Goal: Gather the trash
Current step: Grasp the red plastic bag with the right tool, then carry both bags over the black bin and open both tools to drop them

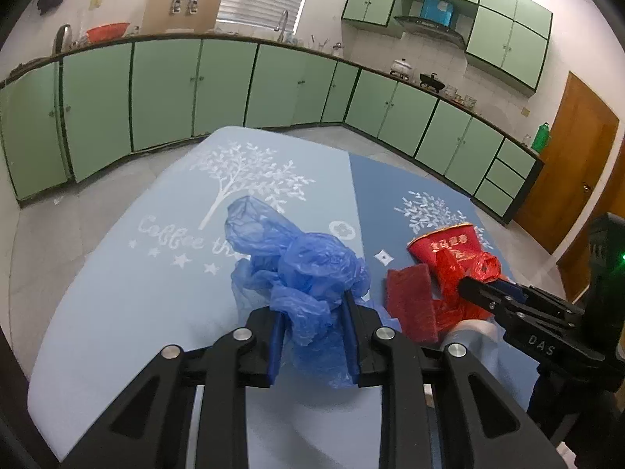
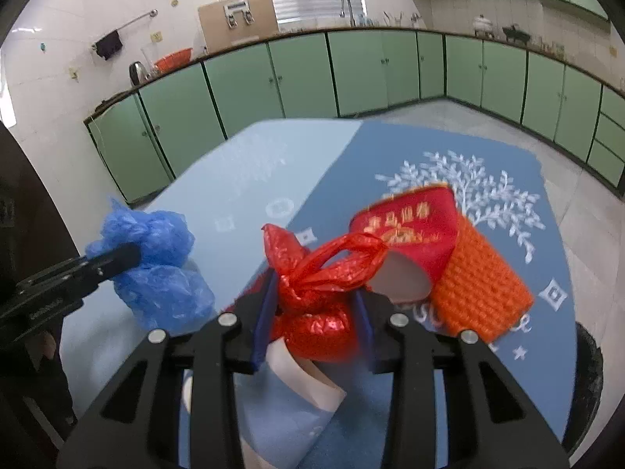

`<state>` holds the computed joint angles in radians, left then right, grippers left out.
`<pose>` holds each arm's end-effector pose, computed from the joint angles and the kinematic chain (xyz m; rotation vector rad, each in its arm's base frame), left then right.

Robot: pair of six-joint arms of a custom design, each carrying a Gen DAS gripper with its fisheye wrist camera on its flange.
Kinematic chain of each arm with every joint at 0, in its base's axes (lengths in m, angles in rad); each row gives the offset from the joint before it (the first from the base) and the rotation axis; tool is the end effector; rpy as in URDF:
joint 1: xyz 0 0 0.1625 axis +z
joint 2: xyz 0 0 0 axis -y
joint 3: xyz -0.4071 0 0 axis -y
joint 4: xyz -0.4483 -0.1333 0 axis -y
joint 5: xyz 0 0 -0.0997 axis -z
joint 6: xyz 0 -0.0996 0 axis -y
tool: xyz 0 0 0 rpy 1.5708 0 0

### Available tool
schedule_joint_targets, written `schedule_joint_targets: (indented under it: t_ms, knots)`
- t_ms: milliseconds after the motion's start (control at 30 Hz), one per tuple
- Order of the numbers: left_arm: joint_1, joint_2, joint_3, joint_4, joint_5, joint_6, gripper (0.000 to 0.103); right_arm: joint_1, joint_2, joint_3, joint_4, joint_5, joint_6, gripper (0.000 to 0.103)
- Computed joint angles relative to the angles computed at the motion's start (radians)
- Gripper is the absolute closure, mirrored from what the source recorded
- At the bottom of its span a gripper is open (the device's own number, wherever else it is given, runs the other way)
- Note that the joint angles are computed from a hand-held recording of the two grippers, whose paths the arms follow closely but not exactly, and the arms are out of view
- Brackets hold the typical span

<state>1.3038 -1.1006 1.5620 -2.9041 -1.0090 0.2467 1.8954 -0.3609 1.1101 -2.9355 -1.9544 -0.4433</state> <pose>-0.0088 -0.7384 0.3479 0.2946 2.3780 -1.1132 0.3601 -0.7692 -0.0169 0.8304 -2.4866 0.8001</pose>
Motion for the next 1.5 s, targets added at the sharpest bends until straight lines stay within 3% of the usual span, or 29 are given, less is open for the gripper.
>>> schedule_joint_targets:
  t_ms: [567, 1000, 1500]
  knots:
    - [-0.067, 0.018, -0.032, -0.056, -0.079, 0.087, 0.077, 0.016, -0.099, 0.076, -0.206, 0.044, -0.049, 0.068]
    - [-0.131, 0.101, -0.074, -0.017, -0.156, 0.112, 0.077, -0.021, -0.227, 0.231, -0.347, -0.043, -0.064, 0.068]
    - [-0.183, 0.250, -0.149, 0.043, -0.238, 0.120, 0.077, -0.112, -0.378, 0.409, -0.511, -0.141, -0.061, 0.068]
